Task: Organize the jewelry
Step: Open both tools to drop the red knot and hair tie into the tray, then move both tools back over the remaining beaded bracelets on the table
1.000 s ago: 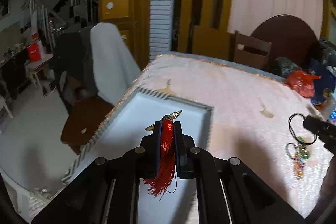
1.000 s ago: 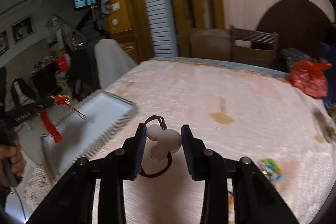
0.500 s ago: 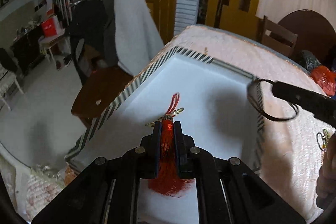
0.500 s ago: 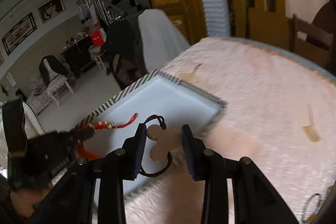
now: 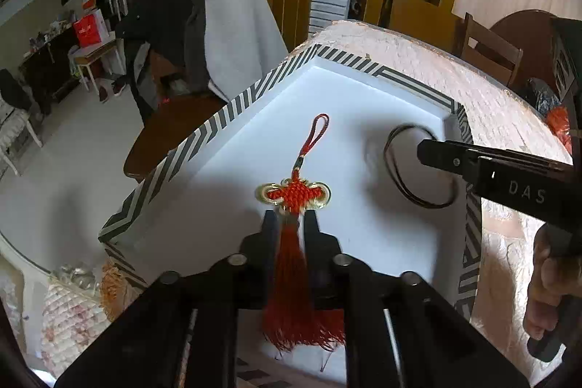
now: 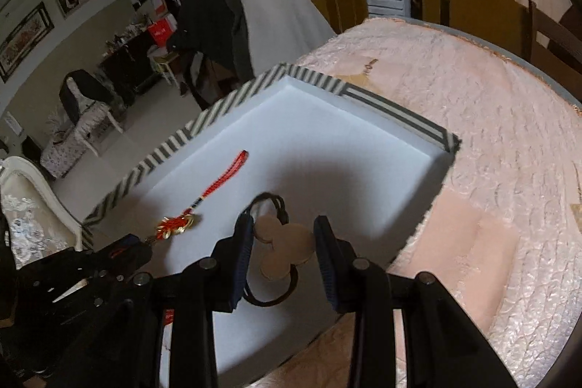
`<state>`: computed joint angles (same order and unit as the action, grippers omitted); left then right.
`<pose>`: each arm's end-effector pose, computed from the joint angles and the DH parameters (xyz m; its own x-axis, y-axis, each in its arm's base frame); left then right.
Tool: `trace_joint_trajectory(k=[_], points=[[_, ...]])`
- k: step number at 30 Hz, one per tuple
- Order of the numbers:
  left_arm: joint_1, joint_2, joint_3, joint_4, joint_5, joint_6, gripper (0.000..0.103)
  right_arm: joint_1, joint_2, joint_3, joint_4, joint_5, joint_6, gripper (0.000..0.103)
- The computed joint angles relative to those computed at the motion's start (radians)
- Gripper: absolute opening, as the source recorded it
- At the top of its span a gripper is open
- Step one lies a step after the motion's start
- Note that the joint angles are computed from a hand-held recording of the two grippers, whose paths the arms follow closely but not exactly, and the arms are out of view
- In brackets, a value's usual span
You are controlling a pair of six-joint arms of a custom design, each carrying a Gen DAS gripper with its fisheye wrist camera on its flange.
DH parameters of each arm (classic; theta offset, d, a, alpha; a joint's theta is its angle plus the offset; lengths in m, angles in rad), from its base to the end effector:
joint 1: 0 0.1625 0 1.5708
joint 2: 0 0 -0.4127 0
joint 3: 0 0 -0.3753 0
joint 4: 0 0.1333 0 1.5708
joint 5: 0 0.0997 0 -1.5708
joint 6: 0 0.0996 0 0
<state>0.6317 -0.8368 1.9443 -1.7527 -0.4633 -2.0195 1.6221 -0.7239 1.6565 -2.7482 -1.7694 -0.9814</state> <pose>-0.2468 -0.4562 0.0268 -0.5730 -0.6595 -0.4865 0.0714 0.5512 -0.8313 0.1470 -0.6465 0.0638 -0.5042 -0.8068 0.3079 -0.8436 0.5365 0.0244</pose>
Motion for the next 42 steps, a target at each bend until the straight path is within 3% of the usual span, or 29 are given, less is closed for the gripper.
trace_joint_trajectory(k=[4, 6, 12, 16, 19, 24, 27, 31, 34, 38, 42], points=[[-0.003, -0.001, -0.012, 0.071, -0.014, -0.063, 0.044, -0.002, 0.006, -0.016, 0.004, -0.014, 0.011, 0.037], [-0.005, -0.006, -0.008, 0.078, -0.018, -0.077, 0.044, -0.004, 0.004, -0.025, 0.019, -0.014, 0.021, 0.046], [-0.022, -0.008, -0.038, 0.166, -0.014, -0.137, 0.044, -0.013, -0.045, -0.017, 0.032, 0.029, 0.028, 0.047], [-0.034, 0.016, -0.087, 0.179, 0.026, -0.114, 0.044, -0.036, -0.097, -0.029, 0.035, 0.059, 0.025, 0.049], [-0.044, 0.048, -0.13, 0.151, 0.068, -0.058, 0.044, -0.057, -0.131, -0.035, 0.007, 0.04, 0.0, 0.049], [-0.034, 0.162, -0.212, -0.138, 0.112, 0.271, 0.044, -0.12, -0.214, -0.048, 0.004, 0.047, -0.051, 0.049], [-0.02, 0.256, -0.28, -0.343, 0.094, 0.504, 0.044, -0.168, -0.263, -0.073, 0.033, 0.068, -0.072, 0.05], [0.0, 0.385, -0.399, -0.52, 0.054, 0.727, 0.044, -0.239, -0.315, -0.12, 0.044, 0.077, -0.11, 0.051], [0.013, 0.467, -0.493, -0.575, 0.022, 0.834, 0.044, -0.298, -0.33, -0.182, 0.061, 0.091, -0.104, 0.053], [0.025, 0.576, -0.622, -0.679, -0.02, 0.995, 0.044, -0.375, -0.321, -0.288, 0.1, 0.117, -0.027, 0.053], [0.041, 0.653, -0.725, -0.721, -0.059, 1.1, 0.044, -0.414, -0.297, -0.35, 0.137, 0.104, -0.025, 0.053]])
